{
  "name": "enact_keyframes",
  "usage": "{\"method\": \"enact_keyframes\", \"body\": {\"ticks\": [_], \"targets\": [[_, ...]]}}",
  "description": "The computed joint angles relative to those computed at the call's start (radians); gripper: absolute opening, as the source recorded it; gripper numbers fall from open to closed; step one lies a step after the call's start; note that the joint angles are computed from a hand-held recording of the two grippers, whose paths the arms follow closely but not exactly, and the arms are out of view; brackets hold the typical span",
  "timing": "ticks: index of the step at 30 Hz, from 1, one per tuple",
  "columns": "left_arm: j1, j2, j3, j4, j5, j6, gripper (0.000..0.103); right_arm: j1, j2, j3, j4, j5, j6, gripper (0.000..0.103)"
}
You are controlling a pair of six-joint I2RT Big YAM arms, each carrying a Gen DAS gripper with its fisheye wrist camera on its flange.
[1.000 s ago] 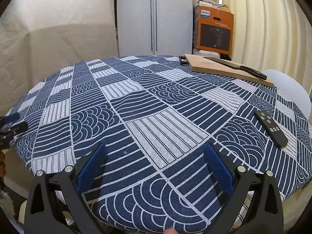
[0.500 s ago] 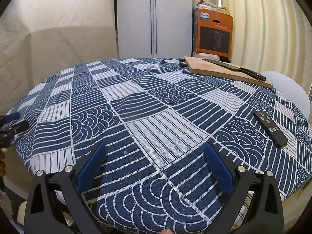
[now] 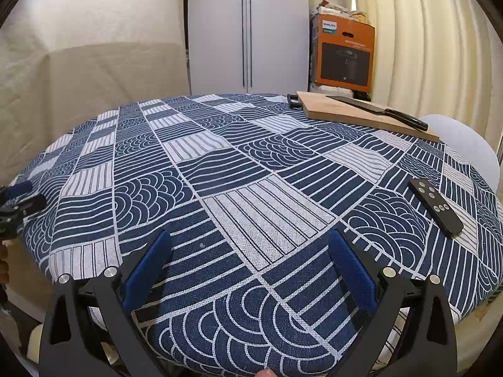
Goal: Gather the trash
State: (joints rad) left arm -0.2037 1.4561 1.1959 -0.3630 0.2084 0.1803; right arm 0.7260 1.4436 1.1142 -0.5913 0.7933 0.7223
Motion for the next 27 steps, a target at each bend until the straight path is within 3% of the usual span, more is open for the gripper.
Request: {"method": "enact_keyframes", "body": {"ticks": [27], "targets": [[0.000, -0.002, -0.004, 0.008, 0.001, -0.001, 0.099, 0.003, 0.001, 0.000, -0.003, 0.007, 0.007, 0.096]]}}
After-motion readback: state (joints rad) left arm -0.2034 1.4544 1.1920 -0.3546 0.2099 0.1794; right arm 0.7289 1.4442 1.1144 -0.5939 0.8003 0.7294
